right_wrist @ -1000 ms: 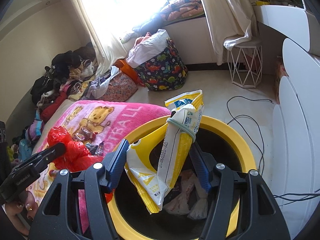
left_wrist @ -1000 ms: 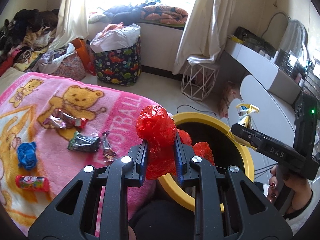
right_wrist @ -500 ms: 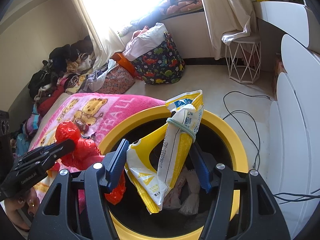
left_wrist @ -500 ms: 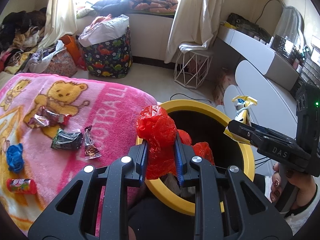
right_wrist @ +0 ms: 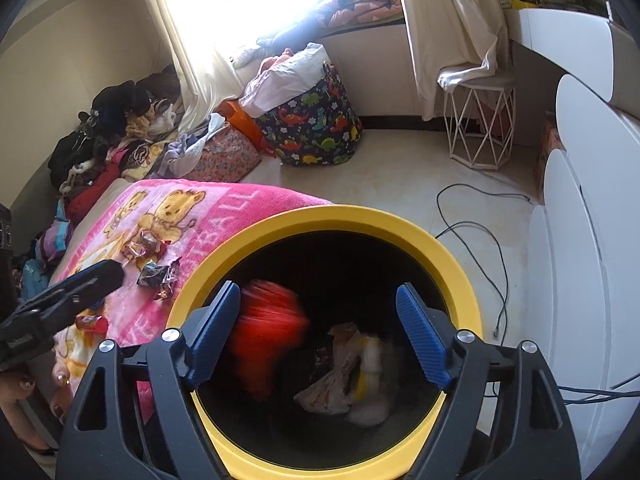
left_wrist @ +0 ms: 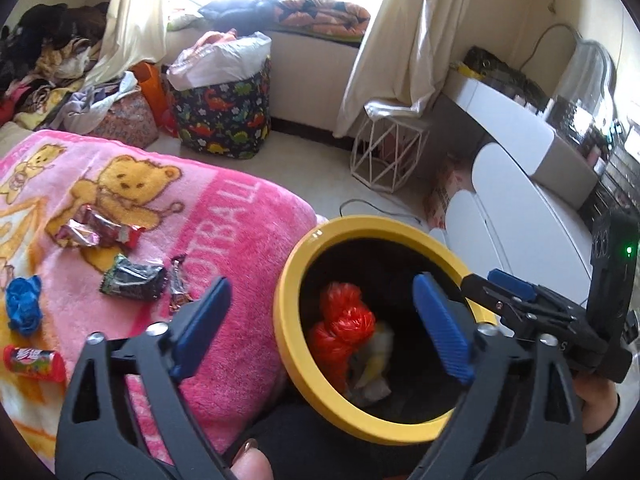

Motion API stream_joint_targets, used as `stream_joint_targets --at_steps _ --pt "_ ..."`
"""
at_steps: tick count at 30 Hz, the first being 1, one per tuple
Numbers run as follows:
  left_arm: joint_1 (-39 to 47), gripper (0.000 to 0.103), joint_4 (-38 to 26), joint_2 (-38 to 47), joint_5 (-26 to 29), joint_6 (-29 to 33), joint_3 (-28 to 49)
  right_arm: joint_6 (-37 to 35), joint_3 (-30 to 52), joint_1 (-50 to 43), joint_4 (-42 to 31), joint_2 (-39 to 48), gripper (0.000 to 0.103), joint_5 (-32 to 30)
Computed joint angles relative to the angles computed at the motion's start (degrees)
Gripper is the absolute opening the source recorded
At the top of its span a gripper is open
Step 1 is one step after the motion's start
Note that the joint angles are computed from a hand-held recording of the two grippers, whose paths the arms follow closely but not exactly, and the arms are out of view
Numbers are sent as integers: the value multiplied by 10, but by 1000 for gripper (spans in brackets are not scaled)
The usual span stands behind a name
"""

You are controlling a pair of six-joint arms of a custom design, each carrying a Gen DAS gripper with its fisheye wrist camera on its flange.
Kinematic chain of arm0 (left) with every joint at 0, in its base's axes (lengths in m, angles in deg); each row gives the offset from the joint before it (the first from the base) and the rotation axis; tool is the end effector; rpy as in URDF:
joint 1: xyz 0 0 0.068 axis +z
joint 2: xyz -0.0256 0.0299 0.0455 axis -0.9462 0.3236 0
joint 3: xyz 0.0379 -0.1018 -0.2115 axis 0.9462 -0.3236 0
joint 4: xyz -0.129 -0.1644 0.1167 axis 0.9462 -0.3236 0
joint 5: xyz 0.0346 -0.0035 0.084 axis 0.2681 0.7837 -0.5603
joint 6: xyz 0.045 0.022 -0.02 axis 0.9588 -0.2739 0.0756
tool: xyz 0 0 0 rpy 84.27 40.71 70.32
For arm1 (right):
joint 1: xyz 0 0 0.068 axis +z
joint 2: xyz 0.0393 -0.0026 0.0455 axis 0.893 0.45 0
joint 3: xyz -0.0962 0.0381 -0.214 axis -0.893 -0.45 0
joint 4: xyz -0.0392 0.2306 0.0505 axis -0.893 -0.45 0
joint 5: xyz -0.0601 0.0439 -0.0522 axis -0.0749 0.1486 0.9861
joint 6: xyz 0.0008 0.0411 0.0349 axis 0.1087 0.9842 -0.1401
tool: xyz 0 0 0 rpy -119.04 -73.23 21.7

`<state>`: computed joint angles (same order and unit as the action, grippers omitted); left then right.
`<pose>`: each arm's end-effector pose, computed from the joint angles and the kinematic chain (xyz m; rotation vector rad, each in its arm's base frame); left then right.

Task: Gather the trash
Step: 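Open the left tool to drop the red bag while the right tool drops the yellow wrapper into the bin, then move both open tools from the bin back over the blanket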

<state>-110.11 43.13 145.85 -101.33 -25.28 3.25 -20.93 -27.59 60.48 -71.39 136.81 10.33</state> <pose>0.2216 -0.1662 0.2884 -0.0022 2.3108 -0.3007 0.2332 0.0022 0.2567 -0.1483 2.3364 0.4300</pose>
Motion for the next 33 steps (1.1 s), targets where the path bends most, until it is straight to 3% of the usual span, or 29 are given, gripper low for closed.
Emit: stream_joint_targets --at_steps 16,33 --pt "7 92 -17 -84 -45 1 -22 30 -18 52 42 -64 86 36" --pt "59 92 -56 -177 -67 11 -36 51 3 177 54 -76 88 99"
